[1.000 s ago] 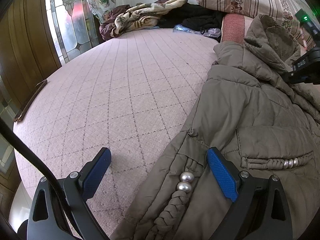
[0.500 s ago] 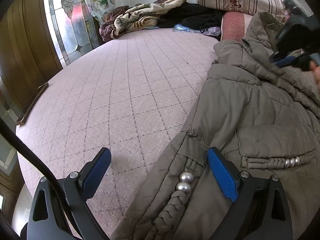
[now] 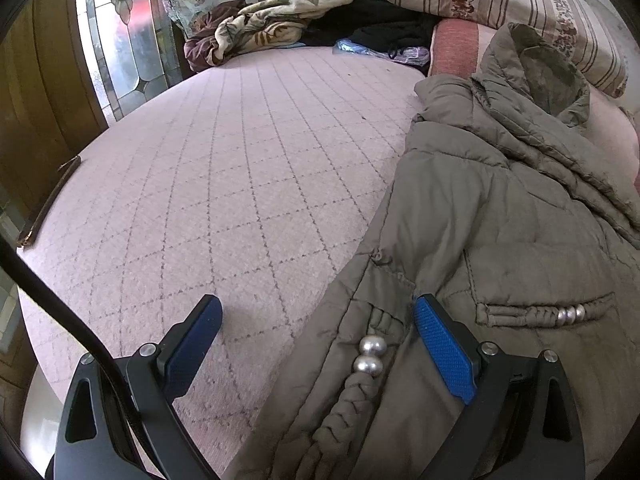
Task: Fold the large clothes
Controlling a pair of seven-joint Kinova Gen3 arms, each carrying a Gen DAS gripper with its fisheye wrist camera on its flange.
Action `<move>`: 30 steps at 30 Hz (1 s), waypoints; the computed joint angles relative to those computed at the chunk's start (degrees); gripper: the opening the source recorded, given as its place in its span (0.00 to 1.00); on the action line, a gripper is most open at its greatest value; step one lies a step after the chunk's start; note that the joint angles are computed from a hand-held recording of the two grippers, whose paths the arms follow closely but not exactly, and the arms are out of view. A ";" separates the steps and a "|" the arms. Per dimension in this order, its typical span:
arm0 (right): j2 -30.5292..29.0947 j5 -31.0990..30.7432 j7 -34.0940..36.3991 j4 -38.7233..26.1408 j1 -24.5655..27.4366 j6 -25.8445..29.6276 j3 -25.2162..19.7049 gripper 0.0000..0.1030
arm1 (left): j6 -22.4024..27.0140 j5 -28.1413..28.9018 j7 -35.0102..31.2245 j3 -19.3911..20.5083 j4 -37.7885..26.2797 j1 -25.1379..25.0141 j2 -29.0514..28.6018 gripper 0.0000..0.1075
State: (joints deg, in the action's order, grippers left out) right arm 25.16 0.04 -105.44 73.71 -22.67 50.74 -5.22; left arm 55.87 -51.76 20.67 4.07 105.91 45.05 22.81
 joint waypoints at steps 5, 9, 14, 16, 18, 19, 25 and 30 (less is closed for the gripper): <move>-11.31 -1.37 0.06 13.27 8.62 2.85 2.52 0.73 | -3.83 0.66 -2.02 -1.10 3.25 1.45 -4.69 0.80; -16.66 -6.34 3.31 21.45 17.09 3.63 5.34 0.77 | 0.06 -2.75 1.29 2.24 4.53 2.26 -8.02 0.80; -18.97 -13.71 10.18 29.64 25.01 2.38 7.19 0.78 | -4.79 1.18 -5.54 4.02 7.05 -4.09 -13.43 0.80; -18.77 -15.46 13.31 32.39 26.12 1.19 7.01 0.78 | -9.45 5.24 -10.20 5.23 8.27 -9.40 -14.50 0.80; -18.18 -17.97 16.09 34.12 26.63 0.47 6.45 0.78 | -14.11 9.90 -14.86 6.69 9.32 -14.71 -13.83 0.80; -17.73 -19.19 16.85 34.83 26.39 -0.10 5.93 0.78 | -16.44 12.23 -17.19 7.72 9.69 -17.37 -13.63 0.80; -18.25 -20.23 20.35 36.27 25.41 -0.11 5.21 0.24 | -15.26 21.79 -28.66 7.10 4.81 -16.39 -11.09 0.30; -19.15 -19.15 21.13 36.56 25.99 0.53 6.29 0.21 | -3.93 16.76 -26.85 4.32 -1.42 -5.17 -6.48 0.27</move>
State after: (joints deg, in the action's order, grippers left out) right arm 6.01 -19.11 -84.32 110.26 3.32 51.27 1.07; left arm 51.94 -35.01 -6.18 8.39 104.50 39.88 16.33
